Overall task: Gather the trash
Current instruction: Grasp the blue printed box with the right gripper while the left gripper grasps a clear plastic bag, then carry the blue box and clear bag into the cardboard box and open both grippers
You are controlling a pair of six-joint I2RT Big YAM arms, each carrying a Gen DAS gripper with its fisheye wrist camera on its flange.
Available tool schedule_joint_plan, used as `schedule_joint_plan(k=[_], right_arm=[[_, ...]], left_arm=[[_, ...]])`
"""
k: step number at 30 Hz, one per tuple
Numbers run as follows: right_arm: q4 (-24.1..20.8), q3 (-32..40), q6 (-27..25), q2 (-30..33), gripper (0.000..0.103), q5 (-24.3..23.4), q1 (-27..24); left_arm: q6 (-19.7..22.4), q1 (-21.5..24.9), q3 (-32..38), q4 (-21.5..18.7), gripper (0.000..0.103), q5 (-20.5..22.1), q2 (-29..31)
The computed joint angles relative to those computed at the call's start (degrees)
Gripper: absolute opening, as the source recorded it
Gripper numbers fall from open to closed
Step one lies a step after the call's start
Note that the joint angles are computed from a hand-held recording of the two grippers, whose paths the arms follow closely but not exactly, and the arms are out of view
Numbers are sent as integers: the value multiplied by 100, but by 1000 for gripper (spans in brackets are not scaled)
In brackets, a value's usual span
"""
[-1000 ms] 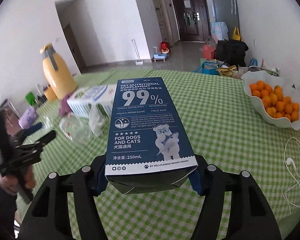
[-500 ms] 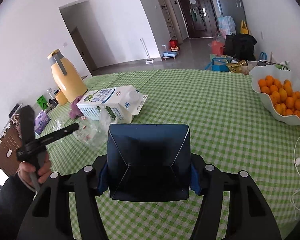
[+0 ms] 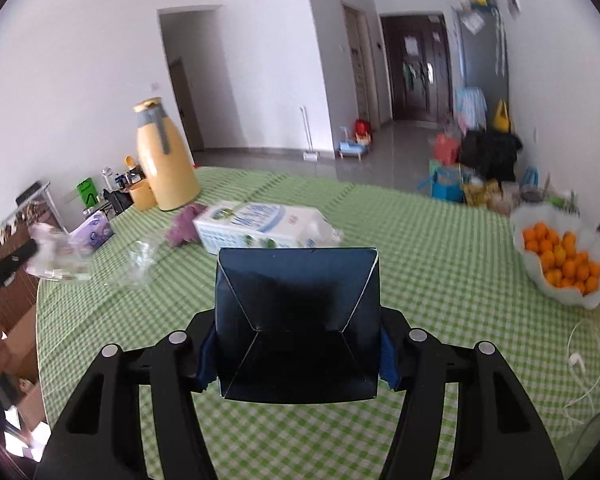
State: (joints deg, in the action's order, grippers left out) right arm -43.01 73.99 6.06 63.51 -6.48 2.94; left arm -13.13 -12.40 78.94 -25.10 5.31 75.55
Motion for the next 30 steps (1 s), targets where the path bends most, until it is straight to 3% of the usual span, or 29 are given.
schedule_joint_plan(k=[2,6,9,14,17,20,24,26,28,29,30], right_arm=[[134,-56,-128,-92,59,432,442],[193,17,-142,-20,59,763,1263],[157,371,-16,324,59,862,1977],[120,1302,-4,1269,59,931,3224],[55,1964,-46,1914,59,860,3850],[-74,2630,-174,2527,59,799,4384],[-460,3737,-342,3472,59,572,4892],[-735,4366,-409,3994,59,492,5103],[-1078,5142,-394,4604,59,358,5239],[-1310,5572,-389,4924,59,257,5294],[-1699,6290,-349,5439,59,64,5361]], left_arm=[[195,370,-401,41,0,13,-441],[325,1303,-814,-315,0,142,-981],[427,2248,-1125,-497,0,498,-1362],[526,3611,-1595,-414,0,774,-1746],[472,4512,-1766,-507,0,1237,-1610],[672,5114,-1963,-627,0,1468,-1382],[808,5631,-1999,-797,0,1734,-854],[792,5832,-2040,-681,0,1770,-607],[942,5933,-1933,-813,0,1686,-282],[977,5872,-1927,-924,16,1565,-240],[1147,5871,-1940,-1080,42,1583,-226]])
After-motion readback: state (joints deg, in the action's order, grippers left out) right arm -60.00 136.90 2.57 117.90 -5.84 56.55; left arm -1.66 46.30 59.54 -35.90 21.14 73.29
